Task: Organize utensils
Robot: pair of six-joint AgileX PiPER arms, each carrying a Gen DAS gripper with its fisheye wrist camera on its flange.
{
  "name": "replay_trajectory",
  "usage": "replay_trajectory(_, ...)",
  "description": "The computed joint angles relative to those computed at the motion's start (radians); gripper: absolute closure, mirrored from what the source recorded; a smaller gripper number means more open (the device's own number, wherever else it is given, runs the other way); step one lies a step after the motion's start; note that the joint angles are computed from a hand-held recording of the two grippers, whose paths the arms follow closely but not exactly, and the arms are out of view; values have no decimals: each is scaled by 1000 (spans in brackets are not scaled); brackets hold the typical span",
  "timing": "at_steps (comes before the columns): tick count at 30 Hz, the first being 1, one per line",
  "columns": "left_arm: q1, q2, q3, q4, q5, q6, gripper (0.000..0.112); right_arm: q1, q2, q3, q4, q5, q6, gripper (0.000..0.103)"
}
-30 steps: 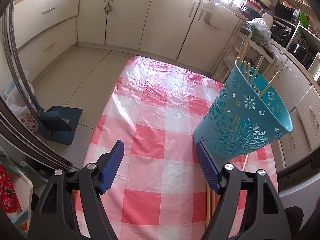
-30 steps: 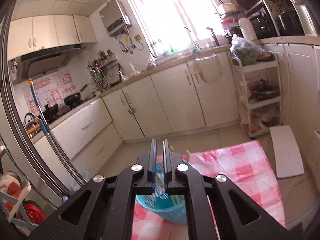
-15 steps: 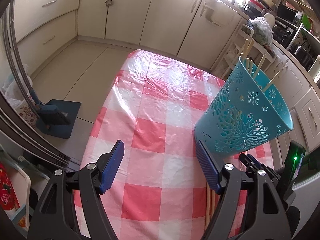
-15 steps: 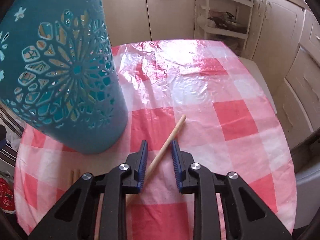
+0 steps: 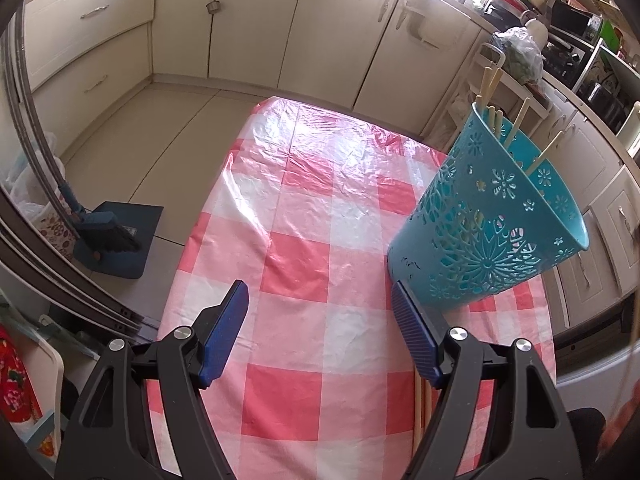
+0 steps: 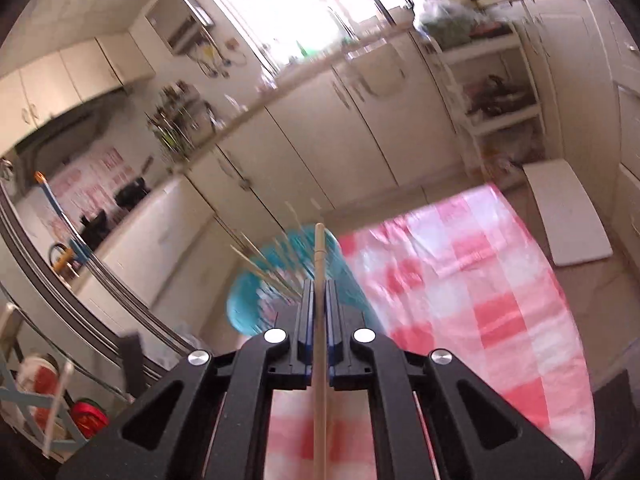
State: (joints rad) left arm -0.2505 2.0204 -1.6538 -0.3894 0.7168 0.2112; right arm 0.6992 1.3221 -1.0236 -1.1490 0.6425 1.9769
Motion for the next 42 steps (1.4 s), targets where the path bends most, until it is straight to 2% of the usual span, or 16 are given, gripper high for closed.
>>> replay_trajectory(5,0,1,1,13,-3,-3,42,-16,162,-285,-245,86,16,97)
replay_trajectory(10,-5,-20,21,51,-42,-18,42,-40,378,-486,-322,202,11,97)
replay_trajectory(12,-16,-34,35,81,-65,-26,42,-60,438,-508,-321,204,11,97)
replay_trajectory(14,-26,-49,51,106,-84,-27,42,-62,469,-498,-301,197,3,97)
replay_trajectory(18,-40,-73,76,140,-118,-30,38,-41,450,-402,-288,164,30,97)
replay_trajectory(19,-42,-77,80,143,-123,-32,37,-29,441,-383,-281,164,23,95)
replay_trajectory(20,-44,-80,84,149,-128,-35,36,-13,431,-368,-273,169,13,87)
replay_trajectory(21,-45,-83,87,156,-132,-38,36,-9,429,-359,-269,165,8,84)
replay_trajectory(22,-47,-85,91,164,-136,-43,36,11,408,-327,-274,176,19,81)
replay_trajectory(27,-45,-88,99,179,-145,-49,34,134,301,-191,-286,262,40,78)
replay_trajectory(31,-42,-89,102,173,-145,-41,34,252,261,-92,-190,327,31,75)
replay_trajectory(35,-34,-88,104,146,-128,-18,33,258,299,-12,41,194,-24,76)
replay_trajectory(36,-33,-85,105,140,-125,-12,33,237,315,2,92,136,-41,76)
replay_trajectory(40,-38,-81,120,164,-122,-14,33,168,380,0,179,-9,-76,78)
replay_trajectory(42,-41,-77,124,180,-117,-22,33,156,414,-36,204,-18,-136,78)
